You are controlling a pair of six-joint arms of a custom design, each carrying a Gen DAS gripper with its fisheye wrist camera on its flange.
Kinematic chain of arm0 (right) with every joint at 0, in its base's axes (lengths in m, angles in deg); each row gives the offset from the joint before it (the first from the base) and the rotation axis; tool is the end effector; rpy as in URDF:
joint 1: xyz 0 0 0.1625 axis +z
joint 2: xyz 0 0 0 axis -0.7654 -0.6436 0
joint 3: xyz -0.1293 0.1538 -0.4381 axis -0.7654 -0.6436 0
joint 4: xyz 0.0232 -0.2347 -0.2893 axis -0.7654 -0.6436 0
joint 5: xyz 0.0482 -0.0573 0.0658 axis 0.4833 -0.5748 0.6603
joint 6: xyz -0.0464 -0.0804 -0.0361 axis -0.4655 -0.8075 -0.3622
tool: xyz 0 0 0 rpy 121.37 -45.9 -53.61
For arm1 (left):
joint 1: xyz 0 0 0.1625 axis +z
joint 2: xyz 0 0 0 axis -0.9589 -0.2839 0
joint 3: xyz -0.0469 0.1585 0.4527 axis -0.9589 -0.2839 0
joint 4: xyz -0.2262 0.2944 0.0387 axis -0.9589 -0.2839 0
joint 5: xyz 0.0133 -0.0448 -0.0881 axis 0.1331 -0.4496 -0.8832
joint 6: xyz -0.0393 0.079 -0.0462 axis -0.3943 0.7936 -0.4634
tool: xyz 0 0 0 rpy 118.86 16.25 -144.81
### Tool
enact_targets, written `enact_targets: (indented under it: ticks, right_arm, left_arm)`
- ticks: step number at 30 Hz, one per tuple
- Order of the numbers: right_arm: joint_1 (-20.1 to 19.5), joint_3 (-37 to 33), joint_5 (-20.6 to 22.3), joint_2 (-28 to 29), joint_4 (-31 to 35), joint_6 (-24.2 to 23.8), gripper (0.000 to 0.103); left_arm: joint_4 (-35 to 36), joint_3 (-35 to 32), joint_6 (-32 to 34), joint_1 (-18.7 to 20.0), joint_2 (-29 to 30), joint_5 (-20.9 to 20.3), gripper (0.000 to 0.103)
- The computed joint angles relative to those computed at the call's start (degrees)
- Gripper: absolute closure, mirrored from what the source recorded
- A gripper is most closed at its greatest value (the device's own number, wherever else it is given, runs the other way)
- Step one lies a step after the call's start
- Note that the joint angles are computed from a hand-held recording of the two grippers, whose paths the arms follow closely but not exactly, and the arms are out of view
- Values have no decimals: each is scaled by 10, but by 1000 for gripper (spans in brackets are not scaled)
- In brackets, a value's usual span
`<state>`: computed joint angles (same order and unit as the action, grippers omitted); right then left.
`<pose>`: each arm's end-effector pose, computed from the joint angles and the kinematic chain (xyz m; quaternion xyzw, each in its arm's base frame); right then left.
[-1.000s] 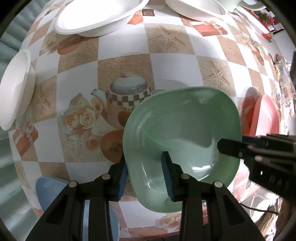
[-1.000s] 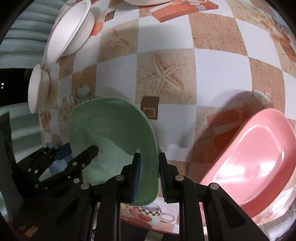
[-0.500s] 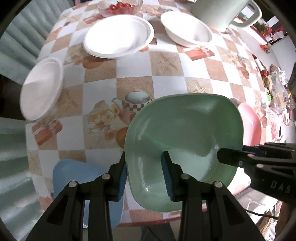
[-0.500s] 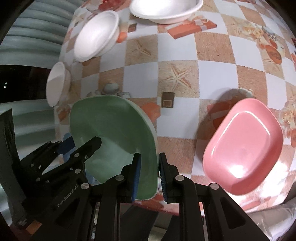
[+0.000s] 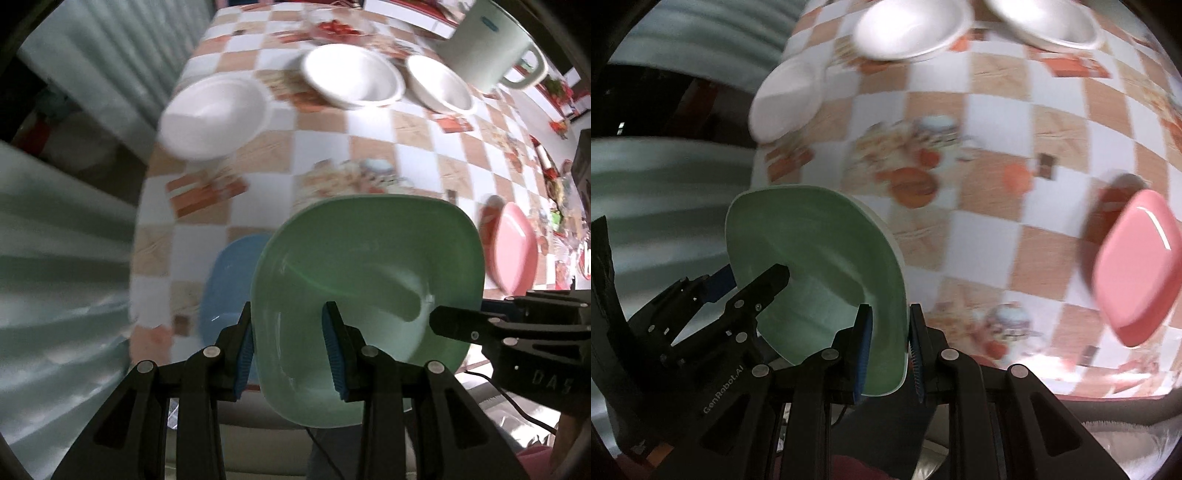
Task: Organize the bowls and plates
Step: 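Carry the green plate onto the blue square plate, open left tool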
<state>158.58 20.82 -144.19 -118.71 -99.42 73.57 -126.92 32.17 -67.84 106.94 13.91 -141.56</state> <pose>0.2953 -0.5921 0.2734 0.2893 -0.9105 -0.1885 0.2274 -0.3708 -0.4635 0.2102 -0.1926 0.8997 -0.1466 0.3634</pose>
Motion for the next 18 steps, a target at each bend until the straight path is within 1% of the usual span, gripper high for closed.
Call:
enact_targets:
  ticks: [1,2,7,10,14,18]
  right_arm:
    - [3,11,0,-1,-7,-4,81]
    - [6,22,0,0,-17,-8,80]
    - [21,60,-10,11,-57,-14,81]
    - [25,76,-18,17,-77,-13,81]
    - [27,92,-26,22,-96,-6,80]
    - [25,101,-31,27,-104,14,80]
  left_arm:
    - [4,8,-9,-2,-8,-4,65]
    - [-7,13,-9,5,-2,-5,65]
    - [-13,52,-26,6,-29,-17,65]
    - [-26,68,-19,12,-37,-19,65]
    - [-29,74,1,20,-41,-19,65]
    - [-37,76,47,33,-38,-16,65]
